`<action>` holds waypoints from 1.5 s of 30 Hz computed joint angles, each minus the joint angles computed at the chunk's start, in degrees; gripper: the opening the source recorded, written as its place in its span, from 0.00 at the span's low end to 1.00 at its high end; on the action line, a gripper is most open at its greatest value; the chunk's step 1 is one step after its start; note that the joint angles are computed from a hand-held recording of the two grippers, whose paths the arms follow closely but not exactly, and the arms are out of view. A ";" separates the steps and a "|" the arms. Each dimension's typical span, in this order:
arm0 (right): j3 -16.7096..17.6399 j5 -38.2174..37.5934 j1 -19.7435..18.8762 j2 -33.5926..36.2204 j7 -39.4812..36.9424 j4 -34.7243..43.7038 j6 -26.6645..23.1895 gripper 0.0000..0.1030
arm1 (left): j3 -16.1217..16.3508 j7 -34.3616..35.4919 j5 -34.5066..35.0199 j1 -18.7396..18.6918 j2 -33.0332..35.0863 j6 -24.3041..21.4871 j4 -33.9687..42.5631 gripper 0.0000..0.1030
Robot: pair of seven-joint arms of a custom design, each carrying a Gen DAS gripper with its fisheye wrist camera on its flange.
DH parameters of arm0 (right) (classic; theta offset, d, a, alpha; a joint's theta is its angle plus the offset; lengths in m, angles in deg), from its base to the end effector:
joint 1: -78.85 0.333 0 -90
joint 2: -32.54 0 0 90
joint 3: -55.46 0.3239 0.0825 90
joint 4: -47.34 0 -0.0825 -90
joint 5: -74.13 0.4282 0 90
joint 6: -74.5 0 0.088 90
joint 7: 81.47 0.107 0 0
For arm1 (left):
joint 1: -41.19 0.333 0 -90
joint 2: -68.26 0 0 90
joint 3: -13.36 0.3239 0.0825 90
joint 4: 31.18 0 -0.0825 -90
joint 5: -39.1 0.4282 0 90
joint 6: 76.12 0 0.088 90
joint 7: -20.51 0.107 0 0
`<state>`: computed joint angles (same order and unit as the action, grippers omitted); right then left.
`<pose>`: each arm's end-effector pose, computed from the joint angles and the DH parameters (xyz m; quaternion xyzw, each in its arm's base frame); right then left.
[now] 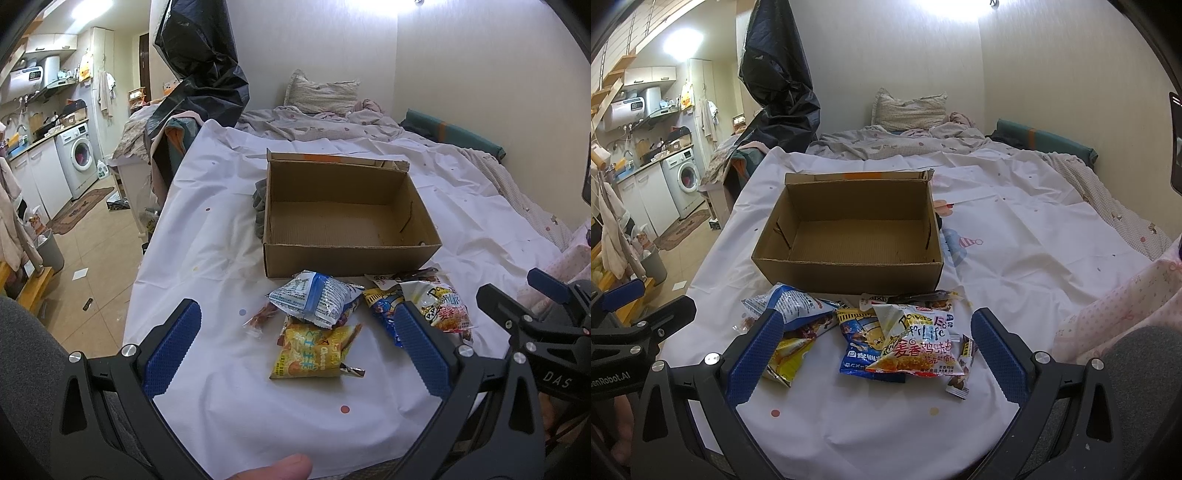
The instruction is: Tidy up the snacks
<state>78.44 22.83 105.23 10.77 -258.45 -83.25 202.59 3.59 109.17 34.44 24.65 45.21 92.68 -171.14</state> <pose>0.3422 0.3862 0.5301 -0.5328 0.7115 -0.3457 0.3006 0.4544 -0.2268 0.5434 -0.5039 0.7458 -0.3684 0.2326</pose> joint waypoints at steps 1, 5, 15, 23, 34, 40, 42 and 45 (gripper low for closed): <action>-0.01 -0.01 0.02 0.00 0.00 0.00 0.00 1.00 | 0.09 0.05 -0.07 -0.09 0.00 0.00 0.00 1.00; -0.02 -0.10 0.05 0.02 0.13 0.00 -0.03 1.00 | 0.19 0.17 -0.13 -0.20 -0.02 -0.12 -0.01 1.00; -0.15 -0.19 -0.02 -0.22 0.71 -0.43 0.75 1.00 | 1.74 1.74 -2.68 -1.71 -0.06 -2.54 0.64 1.00; -3.12 5.21 -1.43 -4.09 -1.81 -2.56 6.78 1.00 | 1.49 3.60 -1.97 -0.99 0.98 -4.98 4.26 1.00; -13.17 29.03 -1.44 -4.92 -24.35 -4.00 14.28 1.00 | 0.65 3.57 -3.84 3.24 10.41 -20.30 18.46 1.00; -21.14 50.64 1.99 -0.93 -36.97 -4.26 14.83 1.00 | -0.09 1.75 -4.95 5.08 17.29 -32.08 25.99 1.00; -22.44 56.33 2.40 1.18 -40.59 -3.65 13.90 1.00 | -0.28 1.52 -6.39 5.40 19.10 -35.05 27.67 1.00; -23.54 63.63 2.71 5.28 -46.66 -2.24 12.66 1.00 | -0.65 0.17 -7.78 5.88 21.57 -38.83 29.93 1.00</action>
